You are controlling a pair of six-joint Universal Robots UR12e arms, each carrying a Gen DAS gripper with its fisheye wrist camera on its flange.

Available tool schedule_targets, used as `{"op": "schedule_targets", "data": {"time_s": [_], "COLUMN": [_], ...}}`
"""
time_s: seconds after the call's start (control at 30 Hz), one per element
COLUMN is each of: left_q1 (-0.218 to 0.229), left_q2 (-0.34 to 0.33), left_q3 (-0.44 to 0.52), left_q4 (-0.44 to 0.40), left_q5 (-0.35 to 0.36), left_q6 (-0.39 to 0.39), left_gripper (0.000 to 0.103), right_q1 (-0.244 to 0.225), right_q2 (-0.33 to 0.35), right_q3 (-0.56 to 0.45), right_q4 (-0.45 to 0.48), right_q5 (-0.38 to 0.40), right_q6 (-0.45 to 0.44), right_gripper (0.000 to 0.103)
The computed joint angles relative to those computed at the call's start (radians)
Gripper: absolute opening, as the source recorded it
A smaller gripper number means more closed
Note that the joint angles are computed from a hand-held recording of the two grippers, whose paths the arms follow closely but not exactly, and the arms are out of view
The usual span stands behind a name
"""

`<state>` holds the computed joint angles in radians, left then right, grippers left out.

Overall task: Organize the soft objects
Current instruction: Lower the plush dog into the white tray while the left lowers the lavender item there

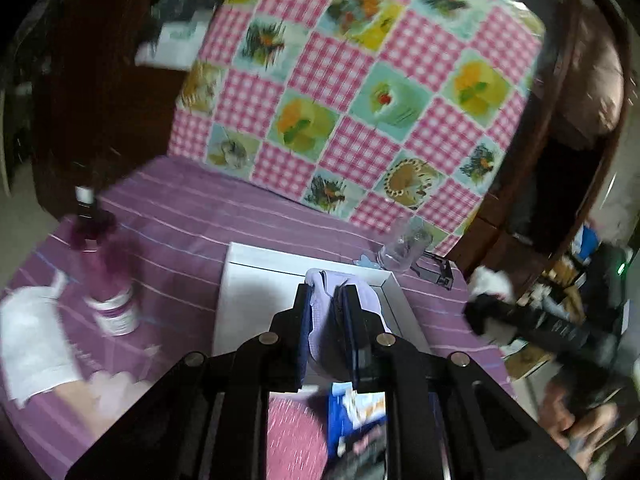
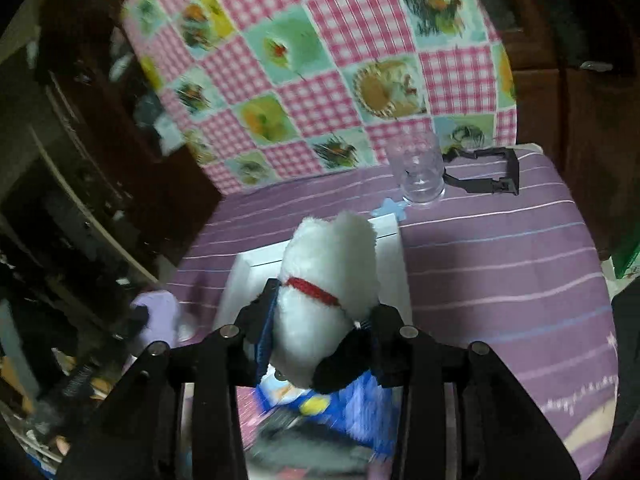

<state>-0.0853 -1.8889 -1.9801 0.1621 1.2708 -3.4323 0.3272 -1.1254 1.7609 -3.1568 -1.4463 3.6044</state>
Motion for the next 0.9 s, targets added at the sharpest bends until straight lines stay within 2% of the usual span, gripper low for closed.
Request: {"op": "schedule_targets", "data": {"time_s": [0.07, 0.13, 0.17, 0.23, 0.3, 0.37, 0.43, 0.5, 0.63, 0.77, 0.9], "left_q1": [0.019, 0.029, 0.032, 0.028, 0.033, 0.032, 0.024, 0.023, 0.009, -0.004, -0.013], "left_q2": [-0.035, -0.054, -0.064, -0.075, -0.090, -0.098, -0.104, -0.109, -0.114, -0.113, -0.115], "left_q3": [0.036, 0.049, 0.049, 0.066, 0.075, 0.082, 0.087, 0.098, 0.094, 0.098, 0.102], "left_q4": [-0.031, -0.059, -0.060, -0.133, -0.153, -0.192, -0.222, -0.298, -0.309, -0.330, -0.333], "left_q5": [-0.055, -0.080, -0.088, -0.071, -0.106, -0.123, -0.112, -0.119, -0.047, -0.029, 0.009], "left_q6": [-0.068, -0.079, -0.076, -0.049, -0.046, -0.013, 0.022, 0.021, 0.053, 0.069, 0.094], "left_gripper": [0.014, 0.014, 0.014, 0.014, 0.014, 0.014, 0.014, 0.014, 0.014, 0.014, 0.015], "right_q1": [-0.008, -0.013, -0.014, -0.017, -0.022, -0.020, -0.013, -0.010, -0.016, -0.023, -0.025], "right_q2": [0.038, 0.058, 0.064, 0.074, 0.079, 0.083, 0.088, 0.095, 0.104, 0.102, 0.088], "right_q3": [-0.033, -0.039, -0.037, -0.033, -0.033, -0.032, -0.039, -0.045, -0.049, -0.046, -0.054], "right_q4": [0.031, 0.040, 0.036, 0.036, 0.056, 0.052, 0.067, 0.075, 0.099, 0.101, 0.182], "right_q5": [0.010, 0.021, 0.023, 0.038, 0.059, 0.067, 0.055, 0.053, 0.060, 0.071, 0.074], "right_q6": [-0.017, -0.027, -0.029, -0.032, -0.024, -0.049, -0.069, -0.075, -0.042, -0.010, -0.038], "right_gripper": [0.040, 0.040, 0.040, 0.040, 0.040, 0.040, 0.040, 0.041, 0.043, 0.046, 0.046]}}
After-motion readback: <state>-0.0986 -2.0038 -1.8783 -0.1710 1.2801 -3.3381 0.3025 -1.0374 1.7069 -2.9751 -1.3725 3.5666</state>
